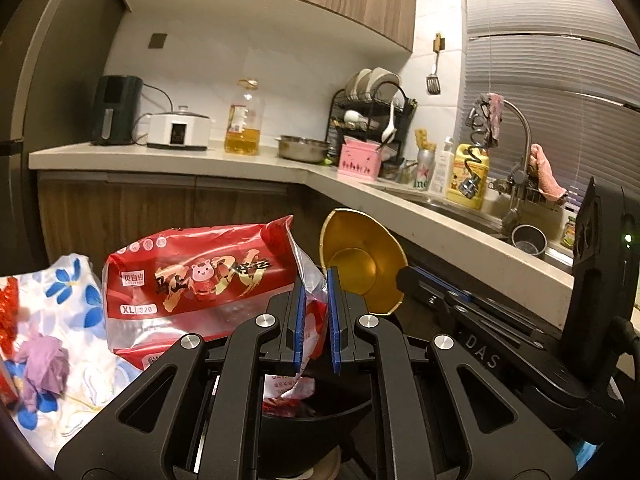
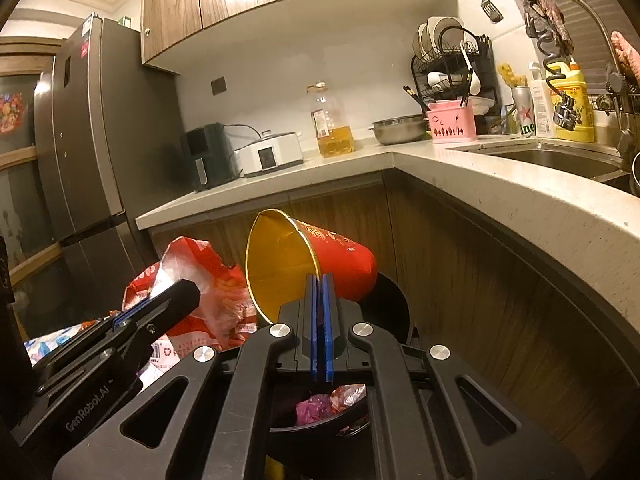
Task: Collect trash
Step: 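Carry the snack bag and cup over the bin and open both tools, then move both open tools back over the table toward the cups and gloves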
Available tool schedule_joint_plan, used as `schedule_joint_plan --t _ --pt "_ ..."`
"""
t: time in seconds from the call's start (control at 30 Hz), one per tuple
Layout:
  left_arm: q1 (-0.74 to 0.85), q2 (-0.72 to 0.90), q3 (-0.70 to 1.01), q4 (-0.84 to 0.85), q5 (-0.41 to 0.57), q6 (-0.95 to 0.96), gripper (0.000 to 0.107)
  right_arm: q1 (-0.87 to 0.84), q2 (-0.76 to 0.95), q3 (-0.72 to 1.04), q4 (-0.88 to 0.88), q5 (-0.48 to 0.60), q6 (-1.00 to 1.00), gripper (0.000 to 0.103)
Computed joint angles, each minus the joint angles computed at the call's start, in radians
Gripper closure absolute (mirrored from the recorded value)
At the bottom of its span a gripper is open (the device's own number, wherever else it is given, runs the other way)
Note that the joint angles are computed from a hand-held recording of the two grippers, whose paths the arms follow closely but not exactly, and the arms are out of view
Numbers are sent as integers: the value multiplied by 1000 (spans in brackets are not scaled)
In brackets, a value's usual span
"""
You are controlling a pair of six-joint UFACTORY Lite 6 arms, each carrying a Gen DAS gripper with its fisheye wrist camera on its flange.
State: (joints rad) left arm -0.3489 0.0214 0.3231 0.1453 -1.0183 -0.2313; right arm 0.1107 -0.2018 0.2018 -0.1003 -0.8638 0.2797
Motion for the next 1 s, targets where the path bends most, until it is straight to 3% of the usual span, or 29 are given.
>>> schedule_joint_plan --t 0.27,0.37,0.43,0.7,0.8,0.93,1.0 --pt "38 91 40 79 -21 -32 94 -4 77 43 -29 -9 7 99" --pt "49 112 49 72 -9 -30 77 -8 99 53 -43 -9 16 99" --pt "75 118 46 100 -16 -60 54 -14 112 62 -54 -4 24 99" --pt "141 40 -50 72 -24 -78 29 -10 108 47 -46 -7 25 91" --pt "154 -39 -122 12 -5 -61 22 -11 80 24 -44 -3 32 77" --pt "166 -173 -237 -105 34 -10 17 16 0 -44 3 -12 15 46" --pt "182 -251 -291 -150 62 9 16 46 -37 -72 44 -12 -8 41"
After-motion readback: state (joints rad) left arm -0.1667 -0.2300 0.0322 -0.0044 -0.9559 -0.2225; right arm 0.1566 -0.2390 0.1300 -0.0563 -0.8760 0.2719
